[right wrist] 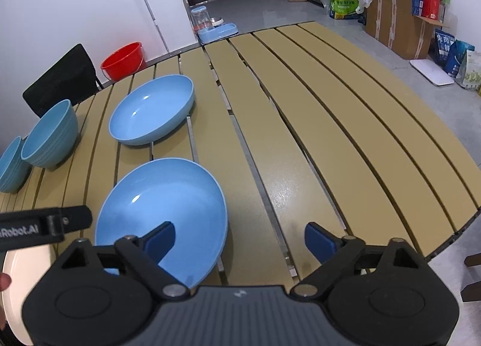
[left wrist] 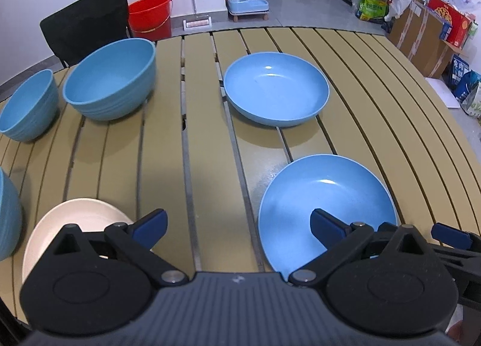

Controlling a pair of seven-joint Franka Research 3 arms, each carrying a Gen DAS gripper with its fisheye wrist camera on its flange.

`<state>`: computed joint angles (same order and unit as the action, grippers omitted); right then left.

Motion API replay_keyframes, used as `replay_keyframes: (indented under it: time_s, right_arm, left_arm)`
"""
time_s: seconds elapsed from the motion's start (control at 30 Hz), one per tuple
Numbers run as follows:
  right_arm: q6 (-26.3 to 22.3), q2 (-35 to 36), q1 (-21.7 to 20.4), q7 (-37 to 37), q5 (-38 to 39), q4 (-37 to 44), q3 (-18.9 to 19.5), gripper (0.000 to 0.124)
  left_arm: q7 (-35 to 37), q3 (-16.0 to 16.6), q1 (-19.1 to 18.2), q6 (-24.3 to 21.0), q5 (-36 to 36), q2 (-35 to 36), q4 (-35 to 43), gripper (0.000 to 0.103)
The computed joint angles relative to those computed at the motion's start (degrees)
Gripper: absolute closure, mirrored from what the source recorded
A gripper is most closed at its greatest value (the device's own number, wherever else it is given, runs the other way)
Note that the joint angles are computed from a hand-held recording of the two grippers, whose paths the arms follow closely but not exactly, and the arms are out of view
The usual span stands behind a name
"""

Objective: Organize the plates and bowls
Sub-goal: 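Move both grippers to the shallow blue dish and close on its rim, then lift the shallow blue dish with both grippers and carry it over the cream plate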

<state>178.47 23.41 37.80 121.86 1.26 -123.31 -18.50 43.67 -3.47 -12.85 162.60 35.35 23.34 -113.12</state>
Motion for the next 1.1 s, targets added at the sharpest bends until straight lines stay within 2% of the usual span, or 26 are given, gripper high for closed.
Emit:
replay_keyframes:
  time_s: [0.13,0.3,0.5,0.53,0.6,0.63,0.67,0.73,0.83,1.1]
  right_arm:
    - [0.52,0.80,-4.82,-3.05,1.99,0.82,4.74,0.042]
    - [0.16,1.59,-8.76,-6.42,4.70,1.91,8.72,0.064]
    - [0.59,2.32,-14.28,-10.87,9.19,2.52,14.77,0.087]
    - [0.65,2.48,-14.87,-11.56,9.85,2.66,15.43,0.091]
    - [1.10,2.67,-14.61,-12.36,10.65,2.71,15.37,0.095]
    - [1.30,2.77,-14.90,-12.88,11.16,2.78,15.77,0.100]
    - [1.57,2.81,-16.25,-13.87,11.95,2.80,17.26,0.108]
    - [2.60,2.95,-19.64,-16.08,13.99,2.66,21.06,0.113]
    - [3.83,3.26,-22.64,-18.73,16.38,2.63,24.59,0.119]
    - [4.55,3.33,-20.97,-20.51,19.35,2.63,23.57,0.119]
  left_arm:
    - [0.11,0.14,-0.57,-1.48,0.16,1.99,1.96,0.004]
    - [3.20,-1.64,0.92,-2.73,-3.37,3.83,3.71,0.015]
    - [7.96,-3.58,2.62,-3.97,-8.99,5.71,5.52,0.050]
    - [8.62,-3.78,2.79,-4.13,-9.75,5.94,5.73,0.058]
    - [9.93,-4.41,3.29,-4.24,-11.54,6.31,5.99,0.064]
    - [10.57,-4.76,3.63,-4.19,-12.52,6.47,6.03,0.072]
    - [11.43,-5.28,4.14,-3.83,-13.63,6.59,5.94,0.080]
    - [12.86,-5.84,4.69,-2.26,-15.06,6.54,5.36,0.091]
    - [11.80,-3.63,2.40,-1.25,-13.54,6.25,4.98,0.094]
    - [10.53,-2.34,1.15,-0.64,-11.93,5.96,4.55,0.094]
